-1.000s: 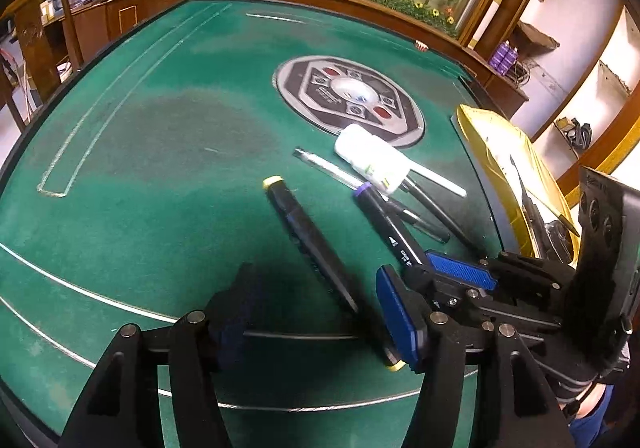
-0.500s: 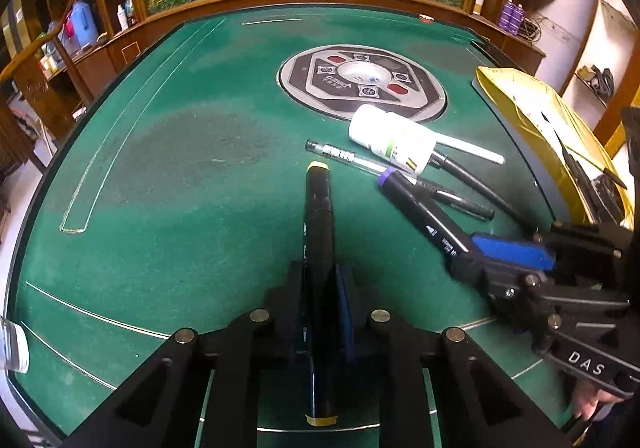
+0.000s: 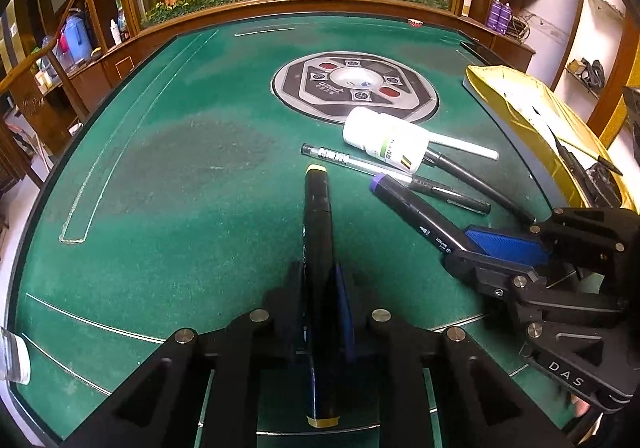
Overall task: Organize rigid objects
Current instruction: 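Grasp two black markers with the right tool while the left tool grasps a black marker, then lower the black markers into the tray with the right tool while the left tool releases its marker there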
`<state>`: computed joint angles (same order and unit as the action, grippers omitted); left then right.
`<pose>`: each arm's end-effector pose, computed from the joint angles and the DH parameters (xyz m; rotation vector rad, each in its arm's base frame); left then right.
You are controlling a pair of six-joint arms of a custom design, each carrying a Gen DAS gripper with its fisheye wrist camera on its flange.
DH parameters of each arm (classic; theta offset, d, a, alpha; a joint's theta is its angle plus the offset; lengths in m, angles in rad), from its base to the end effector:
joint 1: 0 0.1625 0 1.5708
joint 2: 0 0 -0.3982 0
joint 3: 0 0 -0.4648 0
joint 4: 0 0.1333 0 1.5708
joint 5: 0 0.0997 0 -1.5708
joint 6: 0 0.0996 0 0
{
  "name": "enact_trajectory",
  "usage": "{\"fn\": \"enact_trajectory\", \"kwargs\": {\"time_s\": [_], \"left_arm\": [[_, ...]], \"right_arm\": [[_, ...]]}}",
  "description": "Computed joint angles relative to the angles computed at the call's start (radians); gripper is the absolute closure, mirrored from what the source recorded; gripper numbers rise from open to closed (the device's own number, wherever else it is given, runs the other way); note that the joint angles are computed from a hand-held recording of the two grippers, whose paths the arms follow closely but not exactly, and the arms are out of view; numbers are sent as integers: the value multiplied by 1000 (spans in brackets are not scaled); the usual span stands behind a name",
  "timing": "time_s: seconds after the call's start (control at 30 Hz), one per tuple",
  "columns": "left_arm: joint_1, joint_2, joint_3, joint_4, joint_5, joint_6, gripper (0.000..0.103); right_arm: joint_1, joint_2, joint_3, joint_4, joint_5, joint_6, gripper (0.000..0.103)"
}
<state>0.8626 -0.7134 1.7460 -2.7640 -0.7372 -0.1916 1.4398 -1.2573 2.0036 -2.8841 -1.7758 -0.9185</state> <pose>-0.2646 -0.6272 -0.0262 0.5264 2.3248 -0.6313 0.0336 -0.6102 0.1970 0.9381 -2.4639 0.5287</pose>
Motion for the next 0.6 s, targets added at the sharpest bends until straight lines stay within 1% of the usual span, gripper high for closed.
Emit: {"fn": "enact_trajectory", "kwargs": {"time_s": [0.13,0.23,0.3,0.33,0.37,0.5,0.57,0.6], "left_arm": [[-3,4,2,-11,9,6,85],[0,3,6,-28,1,8,85],[-5,9,7,-40,16,25,85],[-7,14,8,-50,27,30,81],[-9,16,6,-49,36,30,81],[-5,14,0,-35,26,29,81],[-7,15,2,-43,28,35,84],[-8,15,3,-44,29,38,88]], "right_arm": [[-19,-9,-13,46,52,43,89],[-14,-4,-10,29,42,41,89],[-11,-4,-11,32,38,50,88],[-5,0,-7,18,25,40,88],[-2,1,-5,10,18,35,88],[-2,-3,1,6,15,25,89],[-6,-9,0,16,28,32,89],[-9,-13,2,16,38,35,89]]}}
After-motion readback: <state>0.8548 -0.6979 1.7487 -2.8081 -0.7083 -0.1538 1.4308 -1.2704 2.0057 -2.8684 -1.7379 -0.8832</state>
